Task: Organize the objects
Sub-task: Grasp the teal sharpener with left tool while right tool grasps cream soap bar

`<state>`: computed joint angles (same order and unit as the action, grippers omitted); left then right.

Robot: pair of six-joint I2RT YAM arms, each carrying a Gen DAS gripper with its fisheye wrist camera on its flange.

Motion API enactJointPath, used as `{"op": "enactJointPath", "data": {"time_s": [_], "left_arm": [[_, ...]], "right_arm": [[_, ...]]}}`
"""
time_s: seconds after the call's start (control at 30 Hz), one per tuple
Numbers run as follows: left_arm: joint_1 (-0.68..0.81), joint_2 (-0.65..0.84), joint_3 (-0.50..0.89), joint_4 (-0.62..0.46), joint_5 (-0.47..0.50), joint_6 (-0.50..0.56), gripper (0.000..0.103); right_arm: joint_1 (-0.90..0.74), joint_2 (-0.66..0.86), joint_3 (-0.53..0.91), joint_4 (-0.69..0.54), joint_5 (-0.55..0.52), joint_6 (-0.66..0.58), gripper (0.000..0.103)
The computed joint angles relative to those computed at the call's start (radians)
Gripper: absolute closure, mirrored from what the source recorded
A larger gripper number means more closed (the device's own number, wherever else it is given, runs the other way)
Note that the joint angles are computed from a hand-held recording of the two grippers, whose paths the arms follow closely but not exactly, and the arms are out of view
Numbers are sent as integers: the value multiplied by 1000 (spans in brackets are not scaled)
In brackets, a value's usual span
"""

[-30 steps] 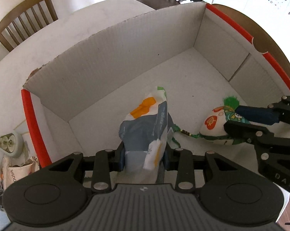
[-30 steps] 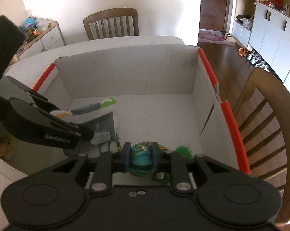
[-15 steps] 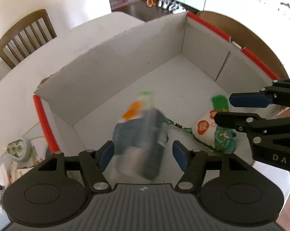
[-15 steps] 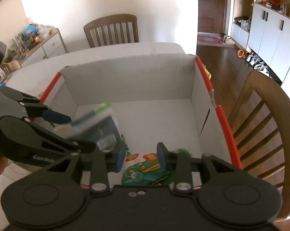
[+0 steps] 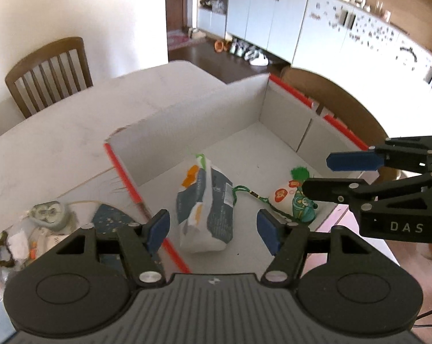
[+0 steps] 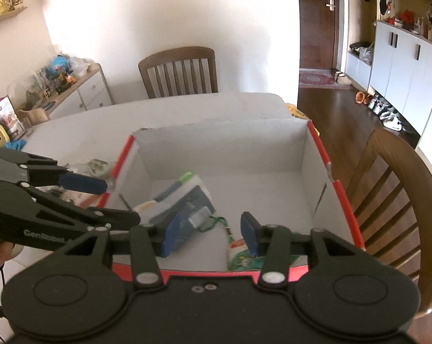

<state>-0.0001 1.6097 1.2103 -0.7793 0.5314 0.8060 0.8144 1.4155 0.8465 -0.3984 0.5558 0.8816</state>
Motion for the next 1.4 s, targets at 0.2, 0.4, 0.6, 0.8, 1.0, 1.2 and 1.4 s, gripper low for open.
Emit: {"op": "enactJointPath", "data": {"time_s": [0.2, 0.4, 0.6, 0.8, 1.0, 1.2, 1.4], "left_arm": [[149, -12, 48, -109, 109, 118, 36], [298, 8, 109, -193, 192, 236, 31], [441, 95, 215, -282, 257, 339, 27], [553, 229, 373, -377, 290, 417, 19], [628, 388, 530, -481, 287, 521, 17], [672, 512, 614, -516, 266, 623, 0], [685, 619, 654, -444, 217, 604, 0]], "right_arm": [[87, 60, 98, -61, 64, 78, 53], [166, 141, 207, -111, 113, 148, 39], [213, 248, 332, -137, 139, 175, 26], [247, 385, 479, -176, 160, 203, 13], [253, 506, 612, -209, 159, 240, 9], [245, 607, 716, -221, 135, 247, 9], [223, 731, 852, -253, 89, 222, 9]]}}
